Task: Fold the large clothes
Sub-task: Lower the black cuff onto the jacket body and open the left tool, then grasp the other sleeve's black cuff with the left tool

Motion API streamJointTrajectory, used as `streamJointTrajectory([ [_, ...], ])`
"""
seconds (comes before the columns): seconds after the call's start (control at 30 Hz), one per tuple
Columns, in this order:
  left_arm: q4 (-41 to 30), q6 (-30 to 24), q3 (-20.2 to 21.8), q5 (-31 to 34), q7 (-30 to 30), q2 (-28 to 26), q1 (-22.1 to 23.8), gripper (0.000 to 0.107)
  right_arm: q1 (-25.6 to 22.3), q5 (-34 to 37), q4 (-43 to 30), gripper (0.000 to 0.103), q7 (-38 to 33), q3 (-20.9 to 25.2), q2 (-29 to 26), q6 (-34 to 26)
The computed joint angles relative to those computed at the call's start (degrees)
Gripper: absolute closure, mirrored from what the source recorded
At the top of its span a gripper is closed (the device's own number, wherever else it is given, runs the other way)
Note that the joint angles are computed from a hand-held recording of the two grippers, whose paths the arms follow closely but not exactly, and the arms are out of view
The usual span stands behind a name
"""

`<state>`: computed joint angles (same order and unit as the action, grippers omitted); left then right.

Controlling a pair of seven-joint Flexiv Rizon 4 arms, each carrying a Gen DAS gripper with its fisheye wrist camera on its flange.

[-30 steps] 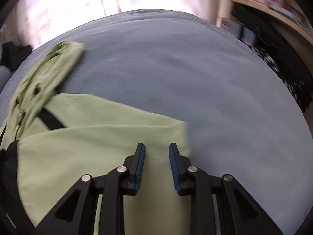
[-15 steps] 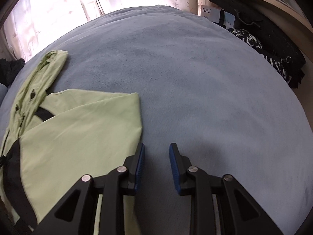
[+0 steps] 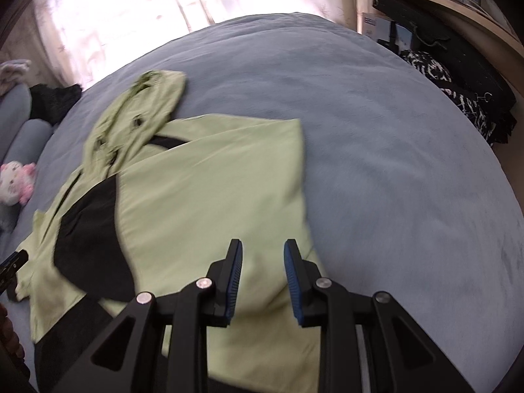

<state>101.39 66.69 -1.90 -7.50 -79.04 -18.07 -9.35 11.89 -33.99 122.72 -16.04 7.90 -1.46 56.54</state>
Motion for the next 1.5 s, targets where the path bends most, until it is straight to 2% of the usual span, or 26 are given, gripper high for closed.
streamJointTrajectory([
  [0.23,7.95,-1.41,-0.08,-2.38,3.06,8.86,0.87,0.047,4.23,3.60,-1.31,0.077,-1.03,3.94,2.78,-5.23],
  [0.37,12.98,-1.29,0.31,-6.07,6.59,13.80,1.65,0.045,6.86,5.64,-3.27,0.077,-2.57,5.39,3.01,-8.65],
  [0.47,15.56,-1.87,1.50,-5.65,7.81,17.00,2.23,0.044,8.79,5.81,-4.86,0.077,-2.61,6.27,2.78,-9.70],
  [0.6,18.16,-2.23,3.09,-6.47,10.82,20.31,3.55,0.043,11.40,6.07,-8.09,0.076,-2.78,6.96,1.21,-11.26],
  [0.73,19.88,-2.31,4.73,-8.24,14.56,22.50,5.12,0.037,14.21,5.08,-11.66,0.062,-3.44,7.30,-1.36,-11.35],
  [0.97,21.58,-1.95,6.88,-13.29,20.78,23.02,7.99,0.034,19.04,2.56,-18.43,0.062,-4.81,6.35,-7.95,-10.27],
  [1.1,22.29,-2.54,7.90,-21.63,26.84,21.76,9.16,0.034,21.78,-0.24,-21.80,0.062,-3.88,4.90,-11.78,-9.89],
  [1.23,22.98,-4.45,8.20,-32.67,34.24,20.09,10.46,0.034,24.56,-4.72,-24.90,0.062,-1.76,2.92,-15.43,-10.06],
  [1.33,22.18,-9.52,8.52,-41.78,39.09,17.52,12.96,0.034,25.92,-6.71,-26.98,0.062,-0.01,1.56,-18.24,-8.66],
  [1.5,20.80,-12.98,7.56,-53.12,44.66,12.64,17.24,0.034,27.70,-6.20,-31.63,0.062,0.81,-0.04,-23.29,-8.22],
])
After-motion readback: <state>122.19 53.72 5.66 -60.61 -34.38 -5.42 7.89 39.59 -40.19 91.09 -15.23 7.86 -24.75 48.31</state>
